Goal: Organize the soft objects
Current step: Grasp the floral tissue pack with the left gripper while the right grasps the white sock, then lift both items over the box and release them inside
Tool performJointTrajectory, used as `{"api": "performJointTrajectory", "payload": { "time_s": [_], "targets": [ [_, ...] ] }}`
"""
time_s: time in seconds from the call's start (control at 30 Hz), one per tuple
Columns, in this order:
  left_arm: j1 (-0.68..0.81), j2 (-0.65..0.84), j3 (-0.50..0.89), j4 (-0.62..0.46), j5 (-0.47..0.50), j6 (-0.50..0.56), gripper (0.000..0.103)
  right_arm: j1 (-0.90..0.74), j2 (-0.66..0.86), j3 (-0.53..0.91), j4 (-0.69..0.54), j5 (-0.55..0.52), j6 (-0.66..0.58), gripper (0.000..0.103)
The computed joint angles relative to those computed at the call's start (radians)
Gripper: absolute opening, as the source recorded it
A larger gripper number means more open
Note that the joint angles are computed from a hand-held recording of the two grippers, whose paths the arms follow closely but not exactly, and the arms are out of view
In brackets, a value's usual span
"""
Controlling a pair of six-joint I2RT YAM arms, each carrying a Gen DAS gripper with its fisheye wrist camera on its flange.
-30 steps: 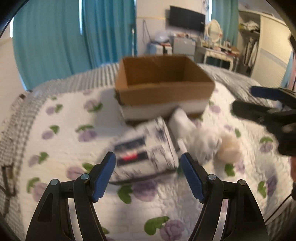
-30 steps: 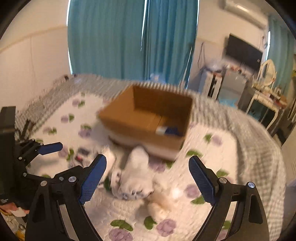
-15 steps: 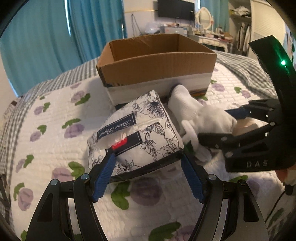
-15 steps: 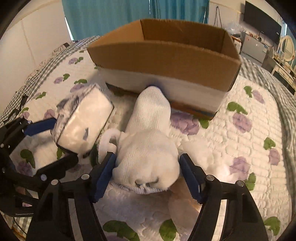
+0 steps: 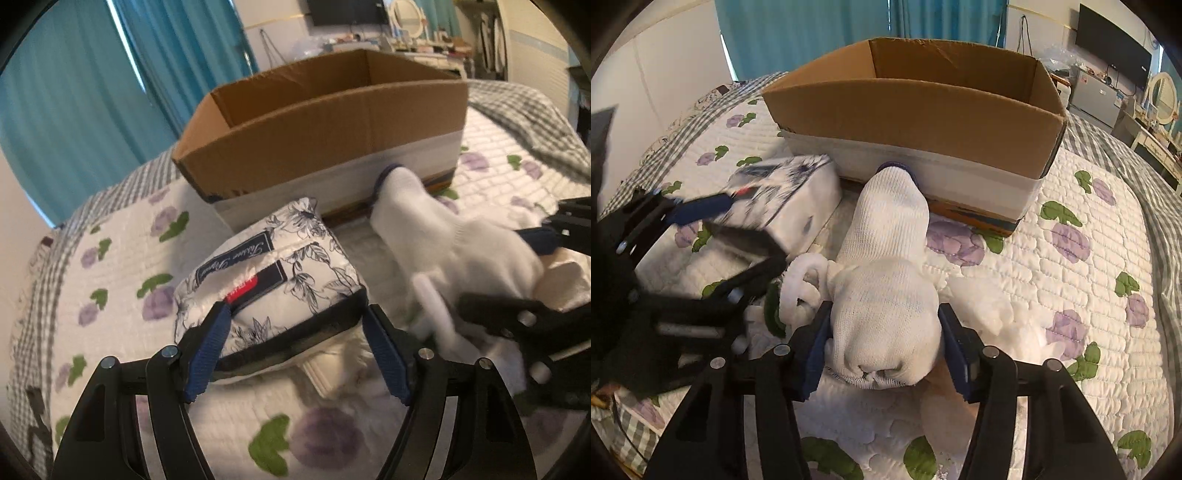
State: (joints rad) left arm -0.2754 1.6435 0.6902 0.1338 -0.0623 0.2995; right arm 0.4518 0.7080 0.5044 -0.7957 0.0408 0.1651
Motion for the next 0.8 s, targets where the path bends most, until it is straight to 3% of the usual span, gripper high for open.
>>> {"api": "performJointTrajectory", "payload": {
  "time_s": [0.27, 0.33, 0.43, 0.53, 0.7, 0.8],
  "targets": [
    [0.020, 0.101, 0.065, 0.017, 0.014, 0.036, 0.070, -0.023, -0.006, -0.009, 0.010, -0.027, -0.001, 0.056],
    [0.025, 0.091, 0.057, 0.022, 0.030, 0.041, 0.058, -0.025, -0.013, -0.011, 0.009, -0.030, 0.001, 0.056],
    [0.045, 0.049, 0.036, 0.012, 0.069, 0.039, 0.042, -0.008, -0.025, -0.009, 0.002, -0.020, 0.015, 0.055],
    [0.065, -0.032, 0.009, -0.028, 0.110, 0.029, 0.035, 0.009, -0.060, -0.003, -0.021, -0.005, 0.028, 0.050],
    [0.135, -0.173, 0.026, -0.203, 0.274, -0.019, 0.032, 0.076, -0.145, 0.067, -0.118, 0.040, 0.063, 0.045],
    [0.144, -0.287, 0.009, -0.258, 0.294, -0.024, 0.031, 0.123, -0.170, 0.137, -0.178, 0.079, 0.093, 0.044]
  ]
}}
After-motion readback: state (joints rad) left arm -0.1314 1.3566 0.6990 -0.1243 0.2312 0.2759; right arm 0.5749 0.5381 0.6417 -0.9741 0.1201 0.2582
